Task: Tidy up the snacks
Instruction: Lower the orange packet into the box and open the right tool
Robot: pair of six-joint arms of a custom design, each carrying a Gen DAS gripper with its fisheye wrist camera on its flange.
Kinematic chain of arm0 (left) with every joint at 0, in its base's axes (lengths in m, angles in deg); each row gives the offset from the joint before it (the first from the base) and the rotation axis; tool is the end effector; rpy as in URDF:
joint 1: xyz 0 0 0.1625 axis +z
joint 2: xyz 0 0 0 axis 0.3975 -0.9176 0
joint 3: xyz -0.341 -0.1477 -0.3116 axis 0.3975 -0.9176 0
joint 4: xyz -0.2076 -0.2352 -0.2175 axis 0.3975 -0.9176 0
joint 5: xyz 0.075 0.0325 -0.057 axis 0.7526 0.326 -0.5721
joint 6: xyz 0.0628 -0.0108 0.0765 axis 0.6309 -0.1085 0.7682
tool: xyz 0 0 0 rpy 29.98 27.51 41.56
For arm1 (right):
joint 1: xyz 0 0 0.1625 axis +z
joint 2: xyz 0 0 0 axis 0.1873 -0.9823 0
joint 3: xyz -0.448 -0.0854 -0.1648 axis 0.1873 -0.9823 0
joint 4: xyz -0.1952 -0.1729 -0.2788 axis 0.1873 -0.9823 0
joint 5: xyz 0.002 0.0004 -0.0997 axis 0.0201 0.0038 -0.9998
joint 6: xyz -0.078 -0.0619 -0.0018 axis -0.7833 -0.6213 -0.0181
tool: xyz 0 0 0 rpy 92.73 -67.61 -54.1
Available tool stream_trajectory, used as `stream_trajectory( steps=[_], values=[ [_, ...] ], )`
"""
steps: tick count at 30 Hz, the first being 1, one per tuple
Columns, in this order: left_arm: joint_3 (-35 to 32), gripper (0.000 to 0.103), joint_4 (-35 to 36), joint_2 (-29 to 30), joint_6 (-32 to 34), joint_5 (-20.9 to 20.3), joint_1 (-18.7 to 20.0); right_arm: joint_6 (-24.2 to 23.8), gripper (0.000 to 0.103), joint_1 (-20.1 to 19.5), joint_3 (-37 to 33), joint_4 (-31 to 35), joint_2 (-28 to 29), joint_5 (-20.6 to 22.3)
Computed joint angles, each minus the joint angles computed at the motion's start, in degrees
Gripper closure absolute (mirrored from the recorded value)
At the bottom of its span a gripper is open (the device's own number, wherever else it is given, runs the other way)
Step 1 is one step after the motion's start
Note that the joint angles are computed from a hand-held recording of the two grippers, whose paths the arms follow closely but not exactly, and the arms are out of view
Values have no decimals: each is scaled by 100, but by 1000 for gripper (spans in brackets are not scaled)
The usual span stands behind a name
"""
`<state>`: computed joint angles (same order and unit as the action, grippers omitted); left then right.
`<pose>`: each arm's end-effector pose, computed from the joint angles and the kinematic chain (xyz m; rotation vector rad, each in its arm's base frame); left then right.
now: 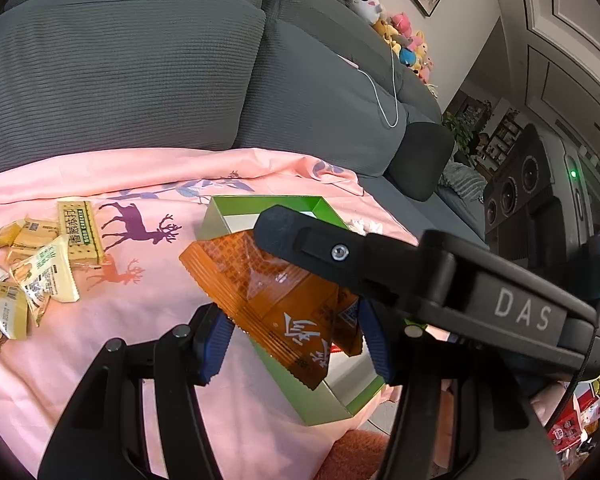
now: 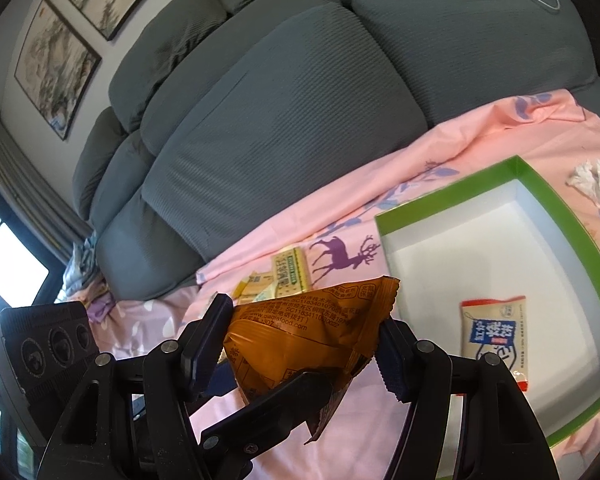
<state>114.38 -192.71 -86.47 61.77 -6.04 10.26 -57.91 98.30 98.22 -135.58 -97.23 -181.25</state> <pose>-0.4193 -0.4695 0.1319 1.1120 2.8441 -0.6558 0.2302 -0.4047 0.3582 -0.0407 -2.6170 1.1690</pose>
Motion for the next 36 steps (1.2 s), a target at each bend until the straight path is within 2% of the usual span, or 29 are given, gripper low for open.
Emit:
stream_trajectory(
  steps=[11,15,24,36],
  values=[
    [-300,45,293,258,-3,-193,0,214,35,-284,107,-32,-202,50],
    [-518,45,528,428,68,-390,17,343,35,-381,205,-90,-324,-66],
    [-827,45,838,723,148,-604,31,622,35,-709,353,-128,-573,-33],
    [-1132,45,1128,1071,227,-751,58,1028,35,-1121,444,-1,-844,30]
  ],
)
